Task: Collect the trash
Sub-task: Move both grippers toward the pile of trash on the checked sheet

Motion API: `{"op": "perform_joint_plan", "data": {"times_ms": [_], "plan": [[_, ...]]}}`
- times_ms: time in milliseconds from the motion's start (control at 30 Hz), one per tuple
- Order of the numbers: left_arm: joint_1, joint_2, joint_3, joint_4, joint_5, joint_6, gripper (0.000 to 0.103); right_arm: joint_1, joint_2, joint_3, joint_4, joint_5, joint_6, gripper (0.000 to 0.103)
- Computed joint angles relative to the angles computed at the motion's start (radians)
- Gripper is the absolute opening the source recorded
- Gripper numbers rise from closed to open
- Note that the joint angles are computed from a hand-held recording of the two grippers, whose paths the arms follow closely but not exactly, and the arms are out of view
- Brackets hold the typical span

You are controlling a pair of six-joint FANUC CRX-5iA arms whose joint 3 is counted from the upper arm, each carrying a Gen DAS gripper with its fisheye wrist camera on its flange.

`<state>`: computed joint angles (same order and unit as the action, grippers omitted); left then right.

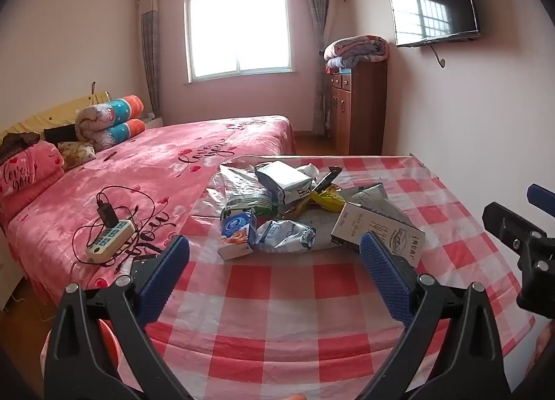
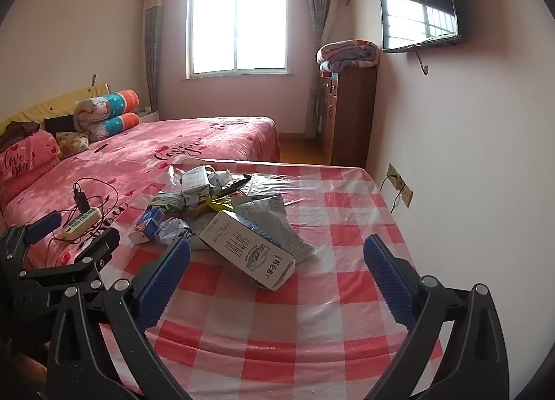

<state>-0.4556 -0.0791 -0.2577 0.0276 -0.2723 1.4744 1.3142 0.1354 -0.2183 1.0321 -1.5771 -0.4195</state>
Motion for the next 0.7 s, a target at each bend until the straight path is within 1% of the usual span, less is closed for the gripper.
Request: {"op": "perform_joint_plan", "data": {"times_ms": [200,233,267,467,533,700], "plan": [[0.004,-0.015,-0.01,-0.012,0.001,0.036,0.099,-0.001,-0.005,-0.007,-0.003,0.009,-0.004,0.098],[0.008,-0.02,-0.017,-0.001,0.002,0.029,0.099,-0.002,-0.007,-0.008,-0.004,0.01,-0.003,0.098],[0.004,0.003,0.005,0.025,-0.024,-0.026,0.099,-0.004,-0.01,-0.018,-0.005,0.018,-0.006,0.098],[-0.002,0.004,0.009,0.014,-0.052,-0.02,0.099,-0.004,-0.014,-0.038,-0.009,0.047,-0.02,0.098],[-0.007,0.018,0.015,-0.002,-0.048,-0.011,0.099,-0.011,-0.011,-0.027,-0.014,0.051,-0.011,0.098],[-0.003,0.021,0.004,0.013,-0.042,-0.035,0.099,-0.017,-0.011,-0.025,-0.021,0.061,-0.005,0.098]]}}
